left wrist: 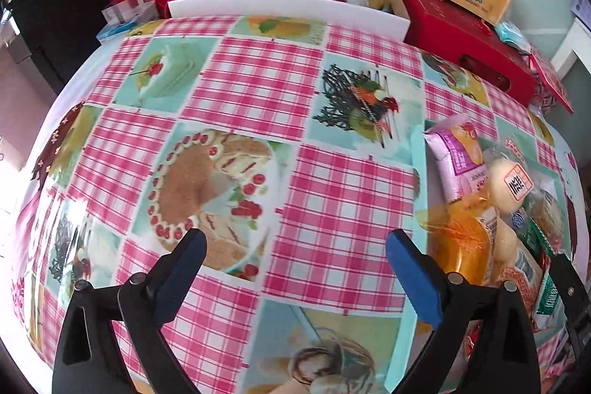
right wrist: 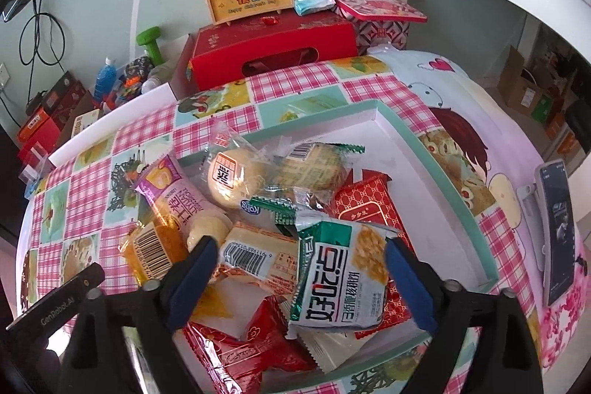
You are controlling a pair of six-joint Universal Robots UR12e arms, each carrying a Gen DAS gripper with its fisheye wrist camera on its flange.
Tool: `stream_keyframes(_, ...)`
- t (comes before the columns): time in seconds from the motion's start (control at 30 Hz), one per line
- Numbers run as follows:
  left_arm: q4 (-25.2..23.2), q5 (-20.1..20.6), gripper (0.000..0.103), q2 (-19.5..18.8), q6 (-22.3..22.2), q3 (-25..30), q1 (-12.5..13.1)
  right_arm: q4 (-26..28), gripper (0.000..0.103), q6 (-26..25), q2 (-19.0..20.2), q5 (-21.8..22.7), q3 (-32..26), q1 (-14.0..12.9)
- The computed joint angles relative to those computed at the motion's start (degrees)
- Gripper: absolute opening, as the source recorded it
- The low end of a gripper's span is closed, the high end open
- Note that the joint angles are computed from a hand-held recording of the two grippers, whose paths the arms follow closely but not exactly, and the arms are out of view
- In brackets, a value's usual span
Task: Organize snacks
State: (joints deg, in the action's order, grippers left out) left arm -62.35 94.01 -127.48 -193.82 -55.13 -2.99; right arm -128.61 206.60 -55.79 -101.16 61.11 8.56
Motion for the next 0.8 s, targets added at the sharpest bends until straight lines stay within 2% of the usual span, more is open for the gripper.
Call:
stream_keyframes(0.3,0.3,1.8,0.099,-0.2,0.6,0.1,-0.3,-0.9,0.103,-1.2,0.3,-0.1,-0.2,0.2)
stream_keyframes(0.47,-0.2,1.1,0.099,0.0,1.4,-0.1,-0.2,-1.5,0.103,-2.1,0.3,0.6,-0.2,0.6)
stream_keyframes(0.67,0.7,0.8,0.099,1.2,2.7,-1.7,0.2,-4.4,0.103,-3.2,-0.2,2.5,0.6,1.2)
stream_keyframes(0.8,1.5,2.3,0.099,2.2,3.7,-3.2,0.3,-5.9,0.103,-4.4,-0.4,2.6,1.2,1.8)
